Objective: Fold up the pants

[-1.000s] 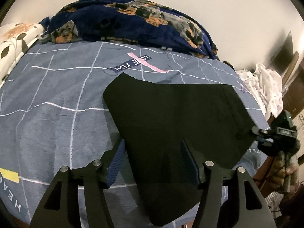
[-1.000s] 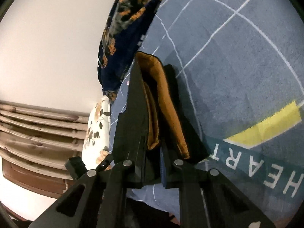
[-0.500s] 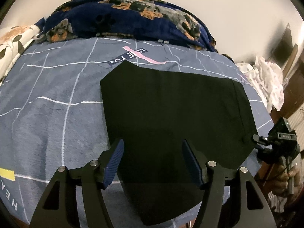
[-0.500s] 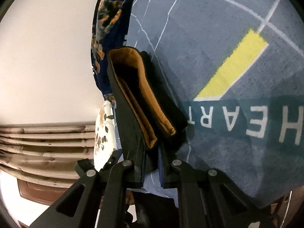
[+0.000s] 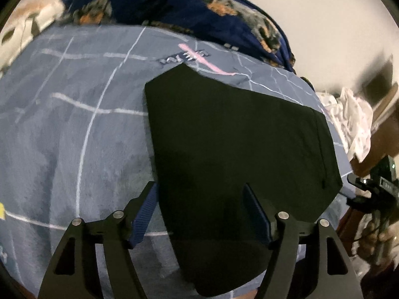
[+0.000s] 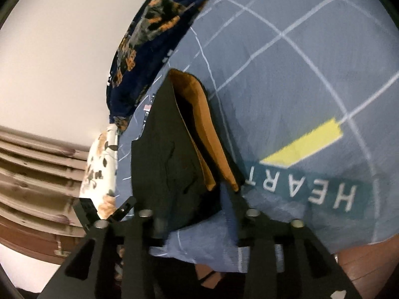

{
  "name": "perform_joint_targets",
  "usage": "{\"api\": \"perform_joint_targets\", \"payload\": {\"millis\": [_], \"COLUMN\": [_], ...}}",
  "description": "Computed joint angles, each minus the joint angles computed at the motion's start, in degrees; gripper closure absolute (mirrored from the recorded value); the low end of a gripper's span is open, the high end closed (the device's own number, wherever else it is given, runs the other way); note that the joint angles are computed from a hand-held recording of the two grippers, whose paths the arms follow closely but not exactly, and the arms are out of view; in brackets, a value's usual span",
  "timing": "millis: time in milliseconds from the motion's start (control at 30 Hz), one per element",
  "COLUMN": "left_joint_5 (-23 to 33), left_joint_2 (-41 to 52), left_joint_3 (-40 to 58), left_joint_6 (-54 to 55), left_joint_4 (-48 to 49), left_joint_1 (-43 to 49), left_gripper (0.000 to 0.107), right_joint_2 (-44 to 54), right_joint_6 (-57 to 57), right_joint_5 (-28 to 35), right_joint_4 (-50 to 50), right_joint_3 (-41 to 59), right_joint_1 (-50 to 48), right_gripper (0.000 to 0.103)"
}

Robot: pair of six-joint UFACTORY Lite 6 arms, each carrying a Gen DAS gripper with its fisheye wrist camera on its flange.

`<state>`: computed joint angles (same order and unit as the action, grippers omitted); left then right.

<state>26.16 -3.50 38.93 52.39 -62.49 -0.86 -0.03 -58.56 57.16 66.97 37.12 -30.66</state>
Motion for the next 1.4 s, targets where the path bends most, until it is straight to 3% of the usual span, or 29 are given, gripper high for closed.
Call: {"api": "perform_joint_targets", "payload": {"millis": [33,300,333,400,433,467,600,700,800,900,1000,1233,1300,1367,1400], "left_joint_5": [1.0,0.0,-0.2,0.0,0.2,0.2,0.8,1.2,1.3,1.3,-0.2,-0.7,-1.0,-0.6,-0.2], "left_joint_2": [0.6,-0.8,-0.7,0.0,0.1,-0.4,0.1,0.3,0.3,0.3,0.1,0.5,0.2,1.0,1.3], "left_joint_3": [0.1,0.0,0.1,0.7,0.8,0.4,0.8,0.8,0.6,0.6,0.4,0.4,0.5,1.1,1.3], "left_joint_6": [0.7,-0.9,-1.2,-1.7,-1.9,-2.1,-1.8,-1.2,-1.5,-1.8,-2.1,-1.7,-1.2,0.6,1.3], "left_joint_4": [-1.1,0.7,1.1,1.7,1.9,2.0,1.4,0.7,0.8,1.1,2.2,2.8,3.0,1.9,1.7], "left_joint_1": [0.8,-0.3,-0.7,-0.8,-0.8,-0.7,0.3,1.2,1.5,1.2,-0.3,-1.3,-1.5,-1.3,-1.2], "left_gripper": [0.036,0.036,0.036,0.036,0.036,0.036,0.036,0.036,0.036,0.036,0.036,0.036,0.036,0.036,0.036], "right_joint_2": [0.7,12.7,14.0,14.8,13.8,12.6,4.6,4.6,10.7,20.6,24.5,16.4,15.2,14.9,15.5], "right_joint_6": [0.3,0.5,1.4,2.8,2.5,2.3,3.4,1.3,-6.7,-5.7,-8.6,-6.9,-7.9,-8.2,-8.3], "right_joint_5": [-0.5,2.9,2.5,0.8,0.5,0.5,-0.4,5.9,13.3,6.0,7.1,0.7,-1.1,-4.0,-4.6], "right_joint_4": [-0.4,0.7,0.1,-0.7,-1.1,-1.4,-1.5,4.2,10.9,7.1,8.4,4.5,3.5,1.8,1.3], "right_joint_3": [0.9,8.8,9.9,10.6,10.3,10.1,8.7,9.5,9.2,10.9,9.2,10.6,11.0,11.5,12.1], "right_joint_1": [0.0,2.3,3.2,4.2,4.4,4.9,8.6,9.9,6.8,3.1,0.7,6.2,6.4,6.9,7.3], "right_gripper": [0.046,0.046,0.047,0.061,0.077,0.081,0.084,0.084,0.086,0.085,0.088,0.079,0.070,0.051,0.049]}}
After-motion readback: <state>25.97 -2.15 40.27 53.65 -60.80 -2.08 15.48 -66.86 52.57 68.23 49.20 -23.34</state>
